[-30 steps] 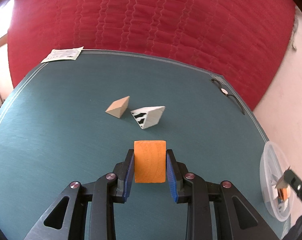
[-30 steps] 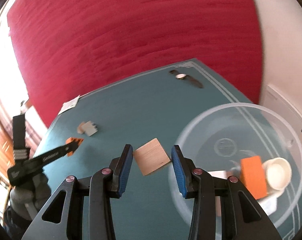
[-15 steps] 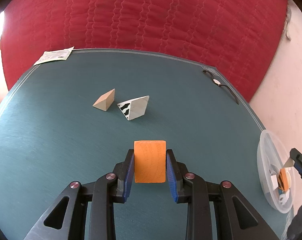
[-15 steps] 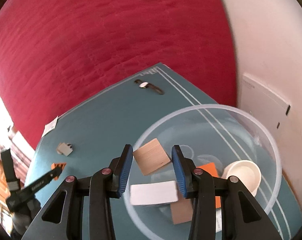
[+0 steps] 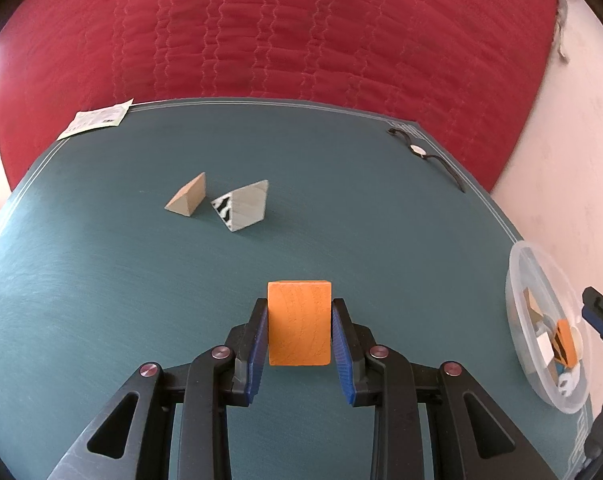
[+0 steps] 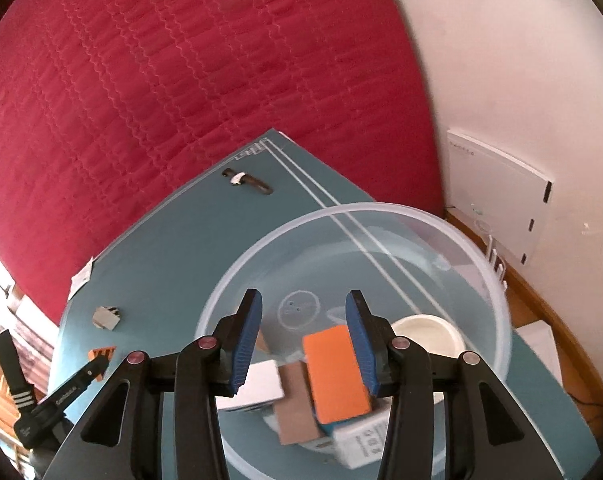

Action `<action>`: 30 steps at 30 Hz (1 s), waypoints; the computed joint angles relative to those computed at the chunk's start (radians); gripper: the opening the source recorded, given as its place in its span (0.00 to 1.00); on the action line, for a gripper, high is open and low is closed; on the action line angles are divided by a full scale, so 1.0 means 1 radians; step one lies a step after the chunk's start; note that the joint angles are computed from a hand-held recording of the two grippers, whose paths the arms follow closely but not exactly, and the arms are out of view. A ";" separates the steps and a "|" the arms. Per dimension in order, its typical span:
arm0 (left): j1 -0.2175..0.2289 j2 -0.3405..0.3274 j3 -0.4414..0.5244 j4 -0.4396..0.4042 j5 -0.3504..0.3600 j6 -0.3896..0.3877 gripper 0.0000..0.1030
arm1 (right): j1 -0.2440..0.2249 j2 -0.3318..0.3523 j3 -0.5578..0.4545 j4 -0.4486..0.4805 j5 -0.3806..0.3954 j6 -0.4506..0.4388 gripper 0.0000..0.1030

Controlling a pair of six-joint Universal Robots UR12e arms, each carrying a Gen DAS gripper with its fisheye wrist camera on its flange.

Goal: Organize rigid objects
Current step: 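Carry the wooden cube with the right gripper toward the bowl while the left carries the orange block, then lower both blocks into the clear bowl and open both grippers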

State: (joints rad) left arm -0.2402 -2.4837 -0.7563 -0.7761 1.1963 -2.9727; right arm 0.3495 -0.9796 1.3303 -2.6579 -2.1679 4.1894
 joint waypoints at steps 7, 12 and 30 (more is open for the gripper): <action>-0.016 0.019 -0.027 -0.016 -0.001 0.029 0.31 | 0.010 -0.010 0.006 0.077 -0.074 -0.027 0.44; -0.033 0.038 -0.049 -0.023 -0.020 0.064 0.31 | 0.020 -0.013 0.010 0.100 -0.140 -0.033 0.44; -0.091 0.082 -0.097 -0.041 -0.144 0.264 0.31 | 0.022 -0.027 0.037 0.136 -0.204 -0.009 0.46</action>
